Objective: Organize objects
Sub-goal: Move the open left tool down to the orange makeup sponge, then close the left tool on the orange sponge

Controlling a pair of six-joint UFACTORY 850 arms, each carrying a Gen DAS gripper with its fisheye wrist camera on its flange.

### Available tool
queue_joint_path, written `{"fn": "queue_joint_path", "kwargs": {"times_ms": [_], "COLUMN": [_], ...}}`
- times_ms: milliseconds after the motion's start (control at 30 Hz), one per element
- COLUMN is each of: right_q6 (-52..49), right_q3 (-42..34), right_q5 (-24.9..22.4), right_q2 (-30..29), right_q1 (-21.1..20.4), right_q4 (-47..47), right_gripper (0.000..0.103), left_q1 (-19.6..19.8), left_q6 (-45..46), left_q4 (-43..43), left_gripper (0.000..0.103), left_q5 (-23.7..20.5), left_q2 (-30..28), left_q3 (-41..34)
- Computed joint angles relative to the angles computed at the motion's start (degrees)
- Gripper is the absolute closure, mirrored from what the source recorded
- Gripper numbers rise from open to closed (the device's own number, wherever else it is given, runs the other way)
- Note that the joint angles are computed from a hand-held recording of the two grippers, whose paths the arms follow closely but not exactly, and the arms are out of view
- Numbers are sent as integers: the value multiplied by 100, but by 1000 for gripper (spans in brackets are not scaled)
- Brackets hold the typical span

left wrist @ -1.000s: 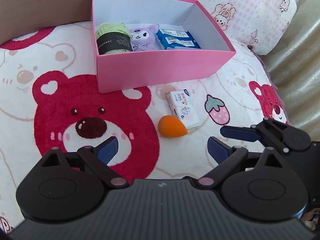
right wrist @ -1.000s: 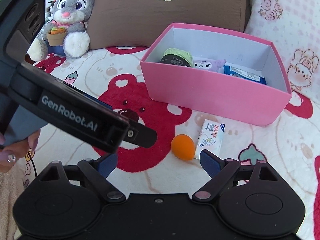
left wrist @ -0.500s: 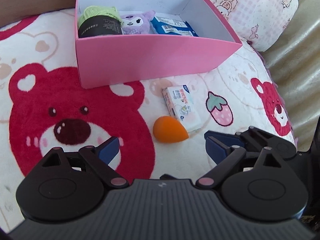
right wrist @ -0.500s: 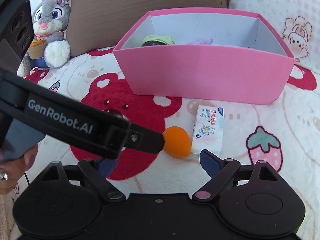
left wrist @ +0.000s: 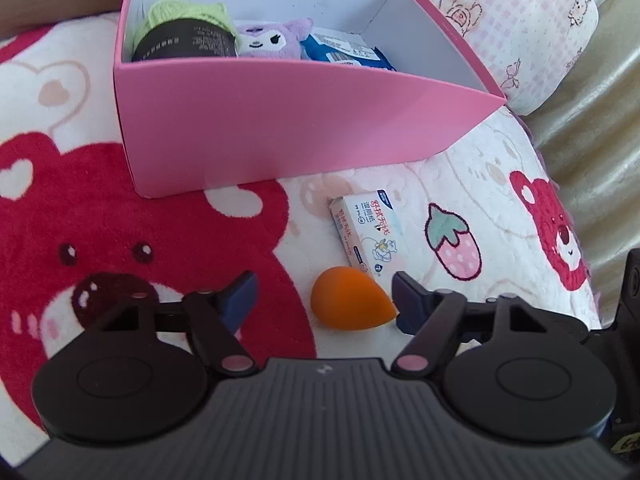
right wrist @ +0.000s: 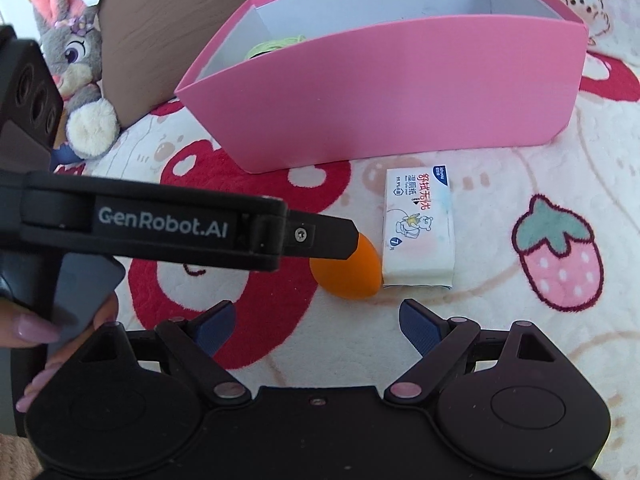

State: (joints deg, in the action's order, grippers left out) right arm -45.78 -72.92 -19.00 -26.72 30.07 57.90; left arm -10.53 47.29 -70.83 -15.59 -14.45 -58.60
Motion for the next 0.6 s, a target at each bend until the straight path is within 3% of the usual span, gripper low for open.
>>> {"fn": "queue_joint_path", "kwargs": {"times_ms": [133,267,500,600], "right_q6": [-26,-67,585,503], "right_q3": [-43,-88,-21,-2], "right_q5": [17,-146,276,301], "right_q2": [-55,-77,-4,49], "right_q1": [14,13,85,82], "right_q4": [77,-43,-685,-740], "right_gripper": [16,37,41,59], "left_q1": [28,6,-106,-39], "left_q6": [1017,1423,735,529], "left_q4": [-951,-1260,-606,-667], "left_gripper": [47,53,50,51], "left_q5": [-157,-356,78,-146], "left_q2": [-36,-47,-110,-168], "left_q3": [38,24,-13,-34]}}
